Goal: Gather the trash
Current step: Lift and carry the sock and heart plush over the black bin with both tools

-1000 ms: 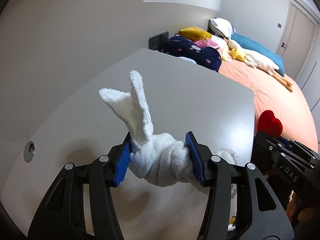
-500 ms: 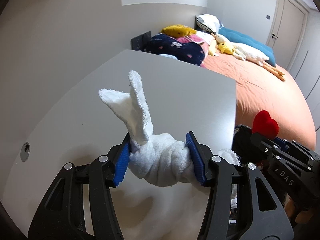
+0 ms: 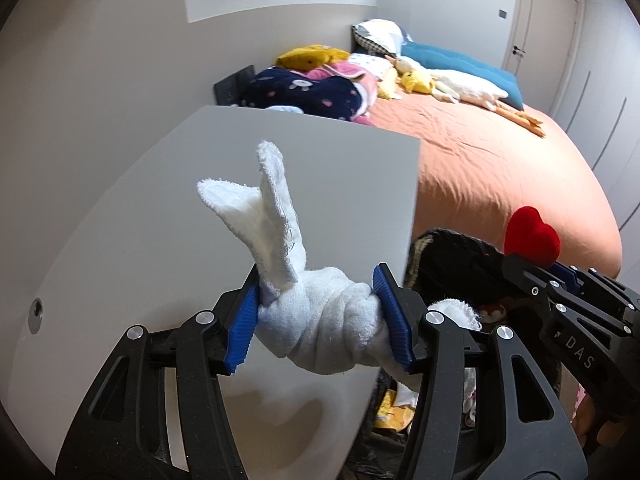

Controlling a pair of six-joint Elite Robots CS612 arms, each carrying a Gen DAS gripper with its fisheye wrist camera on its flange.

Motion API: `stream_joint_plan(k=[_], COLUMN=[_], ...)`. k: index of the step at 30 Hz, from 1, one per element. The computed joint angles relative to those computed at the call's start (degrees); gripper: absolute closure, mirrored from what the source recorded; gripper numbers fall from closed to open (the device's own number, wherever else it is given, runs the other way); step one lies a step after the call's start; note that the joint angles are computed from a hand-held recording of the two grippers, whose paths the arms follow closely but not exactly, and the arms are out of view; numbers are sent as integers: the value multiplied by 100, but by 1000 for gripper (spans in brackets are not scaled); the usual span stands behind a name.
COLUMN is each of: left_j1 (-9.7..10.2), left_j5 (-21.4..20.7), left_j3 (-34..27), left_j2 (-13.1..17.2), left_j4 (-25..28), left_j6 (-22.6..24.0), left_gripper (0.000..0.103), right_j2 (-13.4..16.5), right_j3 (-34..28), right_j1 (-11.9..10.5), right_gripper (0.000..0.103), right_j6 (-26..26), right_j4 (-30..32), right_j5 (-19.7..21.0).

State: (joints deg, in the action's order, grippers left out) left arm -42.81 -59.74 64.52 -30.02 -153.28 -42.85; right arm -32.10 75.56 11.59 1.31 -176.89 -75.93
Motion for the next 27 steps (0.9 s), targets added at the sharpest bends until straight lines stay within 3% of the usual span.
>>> stream_joint_plan(k=[15, 27], left_j1=[-140, -235], left_j5=[-184, -464], left_j3=[-461, -822], left_j2=[256, 456], left_j4=[29, 36], left_j6=[479, 942], left_gripper=[48, 48], right_j2=[-156, -247], right_j3=[389, 678], right_j1=[-241, -412], right_gripper=[79, 79], right_j6=[179, 411], right_j4=[-313, -561], right_j5=[-113, -438])
